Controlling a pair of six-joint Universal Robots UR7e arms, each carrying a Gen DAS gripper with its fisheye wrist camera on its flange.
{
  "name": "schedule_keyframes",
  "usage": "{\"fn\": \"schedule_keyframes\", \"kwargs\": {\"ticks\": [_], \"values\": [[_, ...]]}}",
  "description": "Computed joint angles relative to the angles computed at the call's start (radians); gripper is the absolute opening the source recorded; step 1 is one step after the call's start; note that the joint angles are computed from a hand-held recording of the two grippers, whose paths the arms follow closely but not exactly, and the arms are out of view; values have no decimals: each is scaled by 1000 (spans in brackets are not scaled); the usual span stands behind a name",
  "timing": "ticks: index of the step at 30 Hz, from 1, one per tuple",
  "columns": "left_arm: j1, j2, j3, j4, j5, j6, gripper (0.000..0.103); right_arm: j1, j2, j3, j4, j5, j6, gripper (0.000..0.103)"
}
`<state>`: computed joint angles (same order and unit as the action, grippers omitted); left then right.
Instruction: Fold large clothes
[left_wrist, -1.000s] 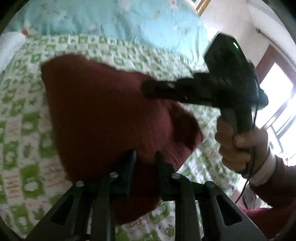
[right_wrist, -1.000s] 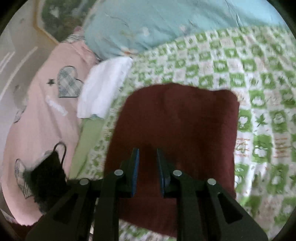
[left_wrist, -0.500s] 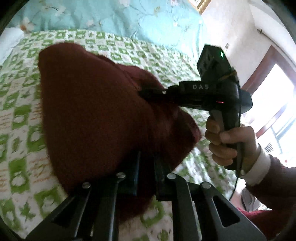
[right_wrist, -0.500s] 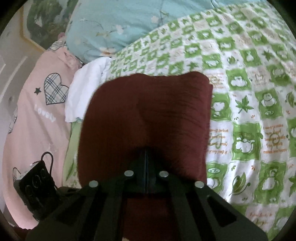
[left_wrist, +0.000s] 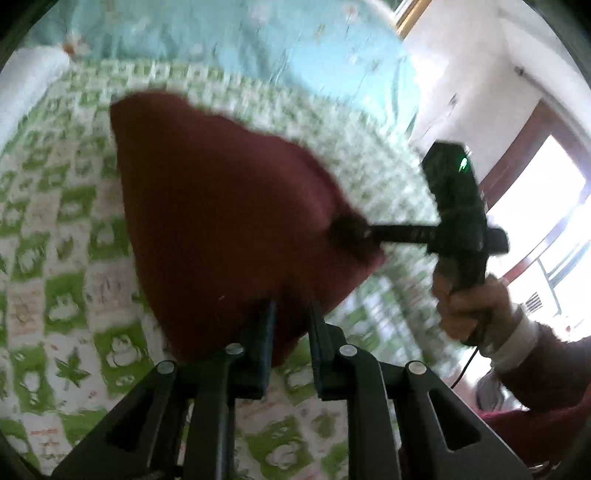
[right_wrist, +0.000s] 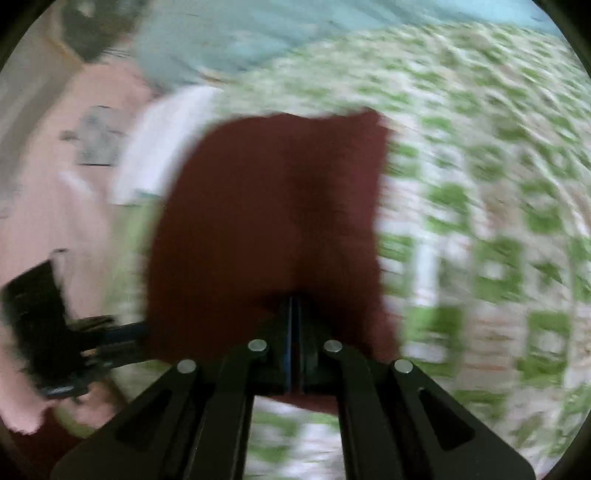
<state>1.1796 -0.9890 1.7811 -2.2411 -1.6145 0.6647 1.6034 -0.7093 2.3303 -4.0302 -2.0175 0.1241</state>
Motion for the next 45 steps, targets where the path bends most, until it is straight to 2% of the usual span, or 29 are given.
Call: {"fn": "schedule_keyframes", "kwargs": {"ticks": [2,4,8,11,13,14,17,19,21,22,23,24,25,28,30,31,32,33,35,38,40,43,45], "values": [[18,10,-14,19,-28,-18,11,-38,-2,29,-45,76,20,0],[23,15,-25,26,-41,-33,9,-29,-8,26,-33,66,16,0],[2,-20,-3,0,-35,-33,10,12,-31,20,-42,96,-3,3],[-9,-54,2,-27,-77,-19,11,44,-48,-4,-62,98,-23,3],[-18,-57,-4,-76,-91,-34,15,60,-60,-41,-34,77,-34,3],[-26,-49,-2,-135,-72,-59,17,67,-64,-68,-7,52,-38,3],[-44,-6,-19,-226,26,-126,18,77,-58,-132,49,-22,-35,3],[-50,16,-21,-266,77,-150,18,90,-50,-153,64,-102,-21,4],[-53,20,-5,-312,105,-175,19,85,-53,-139,38,-139,-9,14],[-51,19,0,-329,108,-181,20,75,-53,-131,24,-143,1,33],[-52,20,7,-355,116,-189,28,65,-52,-128,14,-154,9,57],[-54,20,11,-373,132,-199,41,60,-48,-123,-1,-164,9,65],[-58,22,19,-396,151,-210,46,56,-44,-123,-12,-173,3,66],[-64,21,38,-436,191,-242,50,35,-53,-126,37,-161,21,66],[-64,34,31,-445,214,-267,62,6,-61,-126,79,-98,41,66],[-64,41,25,-434,221,-277,62,-9,-64,-125,100,-62,53,63],[-64,49,15,-406,226,-289,62,-27,-65,-120,112,-14,66,45],[-63,59,0,-364,223,-298,62,-42,-65,-115,112,35,80,35],[-65,68,-5,-337,216,-303,62,-33,-57,-107,76,32,77,25],[-81,56,20,-354,231,-272,58,-11,-61,-64,-17,45,53,22],[-89,40,39,-354,228,-257,56,3,-58,-39,-64,22,24,21],[-110,28,86,-392,261,-222,56,-15,-53,-46,-10,-31,30,21],[-133,37,128,-473,327,-196,56,-42,-45,-59,4,-5,32,22]]}}
